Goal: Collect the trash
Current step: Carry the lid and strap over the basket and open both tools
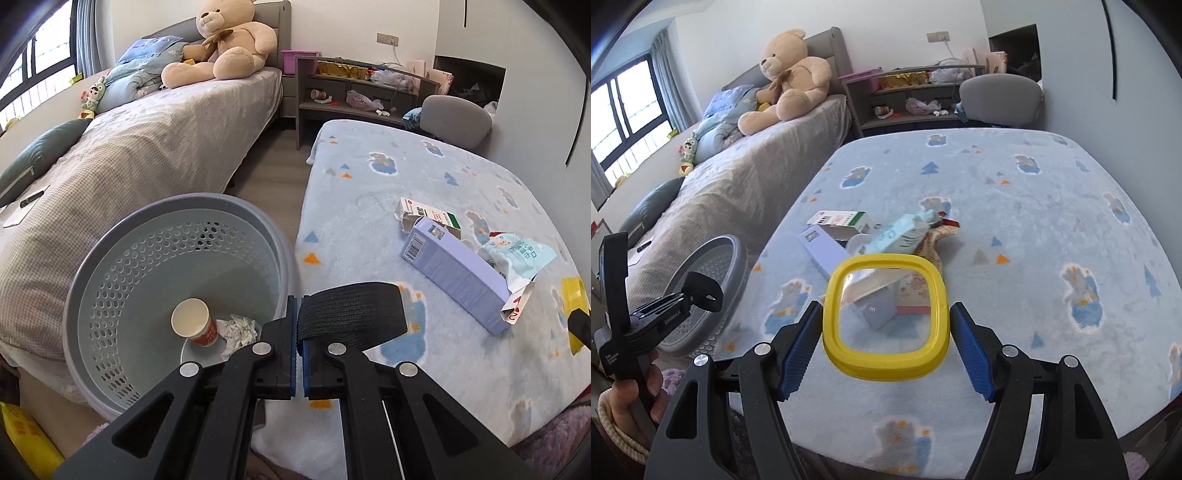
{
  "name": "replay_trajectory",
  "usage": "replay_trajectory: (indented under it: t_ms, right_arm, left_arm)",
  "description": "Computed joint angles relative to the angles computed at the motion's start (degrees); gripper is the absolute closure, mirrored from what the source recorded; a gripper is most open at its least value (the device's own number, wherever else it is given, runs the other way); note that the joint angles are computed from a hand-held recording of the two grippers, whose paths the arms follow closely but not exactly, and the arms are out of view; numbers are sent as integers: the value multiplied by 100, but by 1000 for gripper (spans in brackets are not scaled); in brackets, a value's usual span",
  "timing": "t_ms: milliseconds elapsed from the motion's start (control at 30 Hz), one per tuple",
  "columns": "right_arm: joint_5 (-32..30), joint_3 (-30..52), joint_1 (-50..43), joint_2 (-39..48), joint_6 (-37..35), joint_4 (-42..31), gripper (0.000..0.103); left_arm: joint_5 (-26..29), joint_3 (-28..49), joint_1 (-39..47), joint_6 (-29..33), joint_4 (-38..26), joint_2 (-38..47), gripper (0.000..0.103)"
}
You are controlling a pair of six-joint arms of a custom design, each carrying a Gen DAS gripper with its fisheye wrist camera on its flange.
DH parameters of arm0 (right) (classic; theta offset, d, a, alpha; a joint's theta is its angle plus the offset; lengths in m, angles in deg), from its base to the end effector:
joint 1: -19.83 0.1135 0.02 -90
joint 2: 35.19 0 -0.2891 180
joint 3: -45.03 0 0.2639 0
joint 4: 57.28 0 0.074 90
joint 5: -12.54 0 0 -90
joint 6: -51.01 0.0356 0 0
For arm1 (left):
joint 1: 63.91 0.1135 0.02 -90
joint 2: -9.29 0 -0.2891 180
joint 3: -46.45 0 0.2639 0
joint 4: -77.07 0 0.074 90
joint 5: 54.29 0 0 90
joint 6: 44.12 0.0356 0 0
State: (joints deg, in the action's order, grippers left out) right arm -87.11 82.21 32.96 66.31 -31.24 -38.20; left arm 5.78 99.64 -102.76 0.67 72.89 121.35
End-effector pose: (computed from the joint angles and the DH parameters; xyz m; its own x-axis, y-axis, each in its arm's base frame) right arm 0.2604 0.0669 0.0815 -0.7309 -0.0340 -0.6817 -0.2426 0.9465 0.2129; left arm 0.2545 -0.1822 0.0621 -0.7499 -0.1857 -0.6349 -0.2338 0.9723 -0.0083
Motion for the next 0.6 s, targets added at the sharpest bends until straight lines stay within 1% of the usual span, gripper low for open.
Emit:
replay_trajectory:
  t_ms: [133, 267, 433, 600]
  right_arm:
    - [199, 275, 677, -160, 195, -297, 34]
    - [274, 835, 1374, 122, 437, -511, 34]
    - [322, 1868, 2148, 951, 538, -848, 34]
    - [252, 2957, 2647, 1810, 527, -1322, 34]
  left_arm:
    - [43, -594, 254, 126, 286, -390, 101]
    - [169, -1184, 753, 404, 665, -785, 101]
    - [436, -1715, 1549, 922, 1236, -938, 100]
    - [859, -1896, 2386, 1394, 1696, -723, 101]
